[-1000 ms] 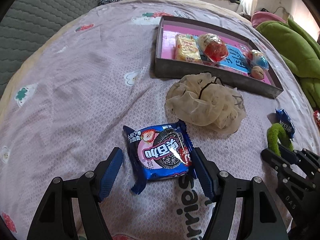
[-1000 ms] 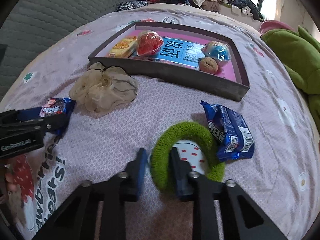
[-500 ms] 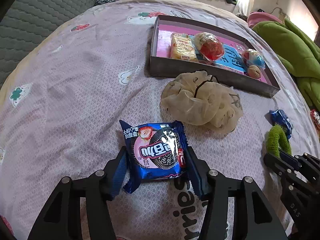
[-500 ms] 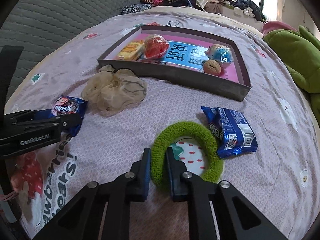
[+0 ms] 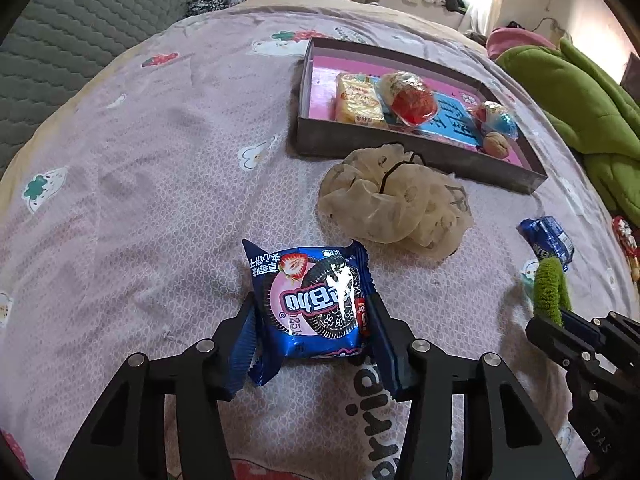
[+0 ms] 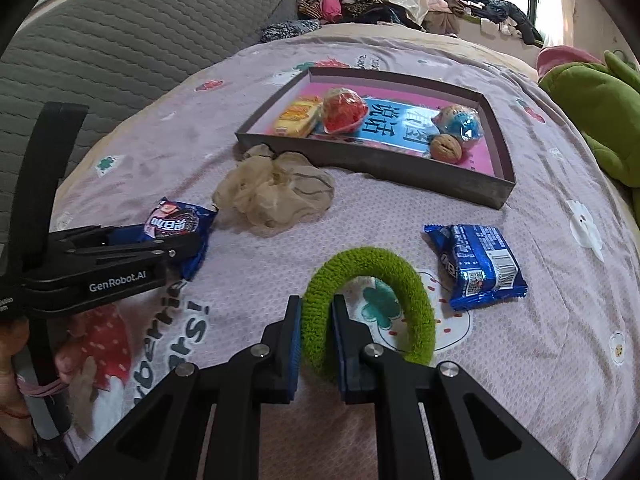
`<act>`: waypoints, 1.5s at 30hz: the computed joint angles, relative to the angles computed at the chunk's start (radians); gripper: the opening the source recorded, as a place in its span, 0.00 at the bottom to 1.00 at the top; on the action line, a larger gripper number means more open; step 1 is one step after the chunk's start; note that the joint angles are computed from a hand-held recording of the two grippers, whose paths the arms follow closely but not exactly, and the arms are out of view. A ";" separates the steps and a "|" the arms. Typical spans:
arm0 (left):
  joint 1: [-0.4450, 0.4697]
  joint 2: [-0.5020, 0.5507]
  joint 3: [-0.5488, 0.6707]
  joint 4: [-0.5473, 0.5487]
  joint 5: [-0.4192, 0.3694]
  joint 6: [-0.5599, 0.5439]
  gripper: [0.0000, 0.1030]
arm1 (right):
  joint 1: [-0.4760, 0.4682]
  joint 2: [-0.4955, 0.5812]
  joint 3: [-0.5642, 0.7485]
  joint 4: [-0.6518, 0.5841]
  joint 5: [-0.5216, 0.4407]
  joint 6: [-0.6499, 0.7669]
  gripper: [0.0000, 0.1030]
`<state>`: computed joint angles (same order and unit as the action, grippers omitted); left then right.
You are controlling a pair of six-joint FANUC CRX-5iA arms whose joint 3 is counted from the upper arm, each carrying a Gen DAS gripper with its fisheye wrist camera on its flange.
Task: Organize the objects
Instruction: 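Close left gripper on the biscuit packet while right gripper grasps the green fuzzy ring, then lift and carry the biscuit packet and green ring toward the tray with both grippers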
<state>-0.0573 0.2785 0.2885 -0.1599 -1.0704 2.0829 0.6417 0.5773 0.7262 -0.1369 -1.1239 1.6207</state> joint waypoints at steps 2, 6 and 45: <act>-0.001 -0.009 -0.007 -0.001 0.011 0.002 0.51 | 0.001 -0.007 -0.005 -0.004 0.005 0.003 0.14; 0.000 -0.022 -0.017 0.002 0.023 0.002 0.51 | 0.002 -0.019 -0.012 -0.016 0.010 0.012 0.14; -0.119 -0.019 0.269 -0.156 -0.067 -0.015 0.51 | -0.053 -0.087 0.097 -0.031 0.089 0.020 0.14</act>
<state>-0.1762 0.2594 0.5576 -0.3160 -1.1378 2.0679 0.5891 0.4908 0.8228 -0.1682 -1.0354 1.6408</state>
